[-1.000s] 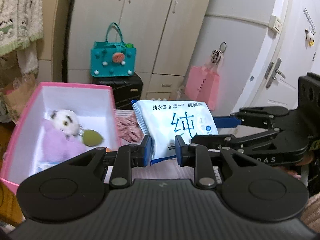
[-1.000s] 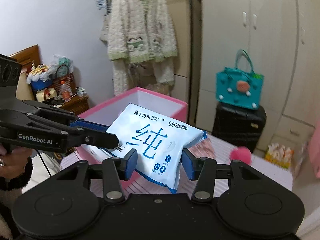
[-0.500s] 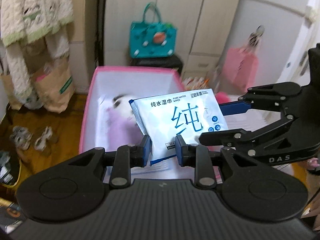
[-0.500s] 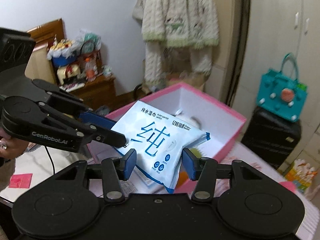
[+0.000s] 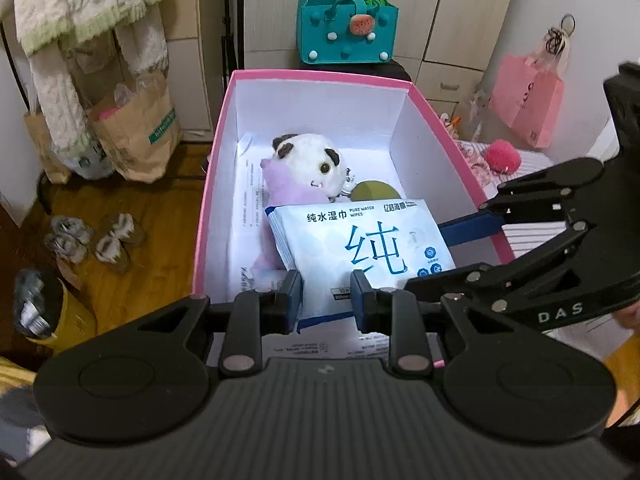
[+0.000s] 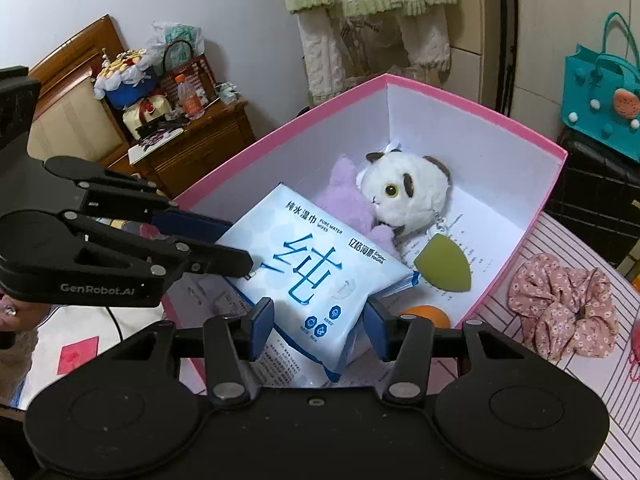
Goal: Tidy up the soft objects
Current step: 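Carry the blue-printed pack into the pink box and open both tools, then grasp the pink pompom with the right tool while the left tool grasps the floral scrunchie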
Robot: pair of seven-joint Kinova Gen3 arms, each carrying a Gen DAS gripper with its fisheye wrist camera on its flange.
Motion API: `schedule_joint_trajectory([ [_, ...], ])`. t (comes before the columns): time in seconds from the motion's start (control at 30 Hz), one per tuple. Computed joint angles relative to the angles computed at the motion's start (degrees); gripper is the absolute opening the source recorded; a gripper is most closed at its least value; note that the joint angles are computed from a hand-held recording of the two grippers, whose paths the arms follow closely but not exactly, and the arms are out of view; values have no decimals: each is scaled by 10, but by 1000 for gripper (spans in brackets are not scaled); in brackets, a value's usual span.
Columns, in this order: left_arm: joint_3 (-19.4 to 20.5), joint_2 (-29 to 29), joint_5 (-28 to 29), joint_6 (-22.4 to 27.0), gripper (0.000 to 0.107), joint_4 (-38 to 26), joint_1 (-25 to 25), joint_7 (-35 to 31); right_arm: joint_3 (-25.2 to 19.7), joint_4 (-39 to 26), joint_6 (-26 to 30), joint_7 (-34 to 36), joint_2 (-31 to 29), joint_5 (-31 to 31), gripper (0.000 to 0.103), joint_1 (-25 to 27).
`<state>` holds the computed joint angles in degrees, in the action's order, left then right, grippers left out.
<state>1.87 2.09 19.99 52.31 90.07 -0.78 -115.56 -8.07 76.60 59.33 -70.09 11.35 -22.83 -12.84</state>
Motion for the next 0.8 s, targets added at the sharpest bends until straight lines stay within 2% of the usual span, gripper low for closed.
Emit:
schedule_joint_trajectory([
  [0.1,8,-13,-44,-31,25,11,15,24,-2,-10,9,9,5,-3,56,1],
  [0.2,12,-20,-82,-52,28,18,27,55,2,4,-8,14,-7,12,56,-4],
  [0.27,15,-23,-108,-58,28,22,34,81,2,16,-13,29,-18,-4,56,9],
  [0.47,10,-31,-80,-15,32,-4,36,61,24,60,-20,109,-69,-86,57,57],
  [0.67,28,-35,-78,-16,34,-23,62,69,66,96,-34,155,-118,-114,57,83],
  [0.8,41,-14,-55,18,34,-64,83,44,93,111,-32,176,-137,-123,57,100],
])
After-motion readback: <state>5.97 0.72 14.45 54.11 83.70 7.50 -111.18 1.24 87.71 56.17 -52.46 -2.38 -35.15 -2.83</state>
